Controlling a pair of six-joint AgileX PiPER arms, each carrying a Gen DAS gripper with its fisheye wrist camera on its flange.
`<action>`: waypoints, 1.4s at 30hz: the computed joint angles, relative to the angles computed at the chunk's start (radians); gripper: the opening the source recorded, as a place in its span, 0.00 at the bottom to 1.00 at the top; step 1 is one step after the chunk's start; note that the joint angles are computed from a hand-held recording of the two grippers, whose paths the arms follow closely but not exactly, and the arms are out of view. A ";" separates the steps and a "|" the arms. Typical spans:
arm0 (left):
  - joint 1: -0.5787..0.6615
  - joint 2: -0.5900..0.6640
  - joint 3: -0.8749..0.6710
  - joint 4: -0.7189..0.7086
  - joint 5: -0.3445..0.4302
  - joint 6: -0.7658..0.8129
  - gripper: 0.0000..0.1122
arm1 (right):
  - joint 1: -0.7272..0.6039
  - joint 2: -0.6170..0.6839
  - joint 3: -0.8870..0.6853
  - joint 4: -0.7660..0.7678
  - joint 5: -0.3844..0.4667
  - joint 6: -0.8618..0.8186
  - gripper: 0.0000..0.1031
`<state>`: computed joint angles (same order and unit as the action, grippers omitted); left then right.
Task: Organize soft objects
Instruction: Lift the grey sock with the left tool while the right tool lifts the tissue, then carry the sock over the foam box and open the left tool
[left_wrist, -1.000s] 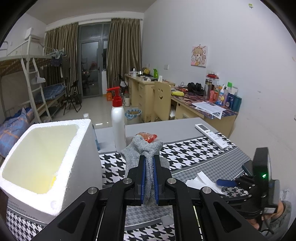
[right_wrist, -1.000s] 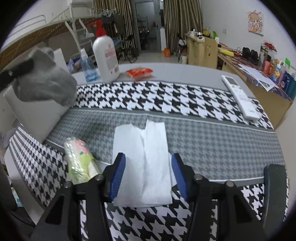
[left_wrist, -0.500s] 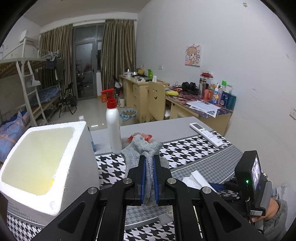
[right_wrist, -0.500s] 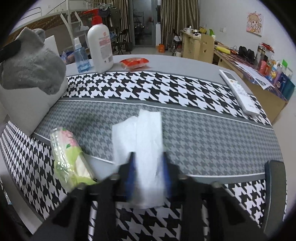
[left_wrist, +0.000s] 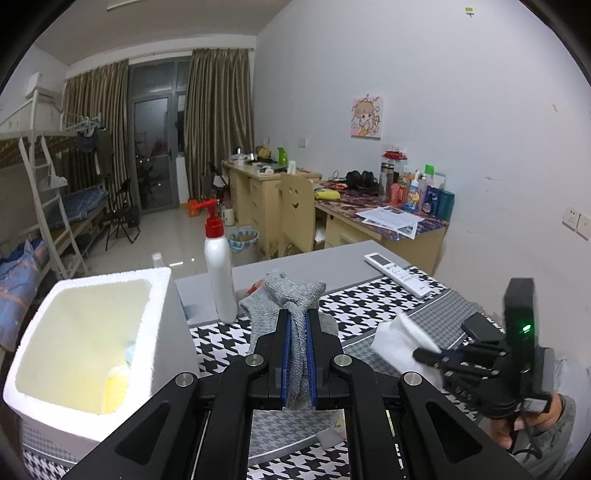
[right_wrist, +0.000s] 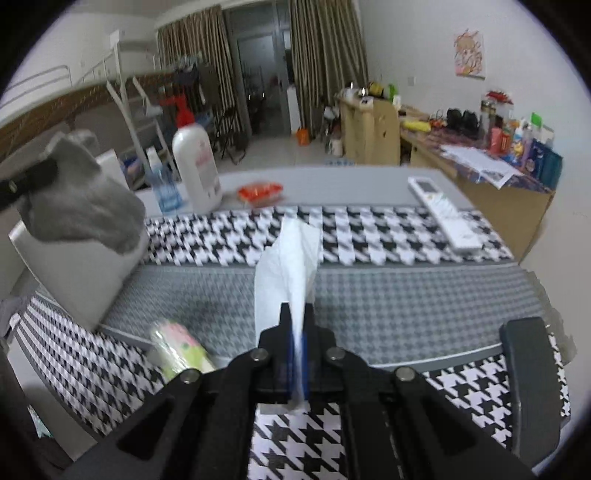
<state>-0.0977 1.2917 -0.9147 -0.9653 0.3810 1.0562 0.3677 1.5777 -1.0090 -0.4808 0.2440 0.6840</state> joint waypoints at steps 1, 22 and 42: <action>0.009 -0.003 -0.001 -0.017 0.009 0.021 0.07 | 0.007 -0.009 0.001 -0.041 -0.002 0.047 0.05; 0.122 -0.038 -0.019 -0.178 0.110 0.214 0.07 | 0.145 -0.095 -0.054 -0.504 0.055 0.542 0.06; 0.204 -0.060 -0.041 -0.272 0.148 0.293 0.07 | 0.205 -0.082 -0.135 -0.608 0.083 0.608 0.06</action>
<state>0.1063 1.2320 -0.9555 -1.2375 0.5288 1.3491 0.5723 1.4955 -1.1438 -1.0892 0.3272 1.2924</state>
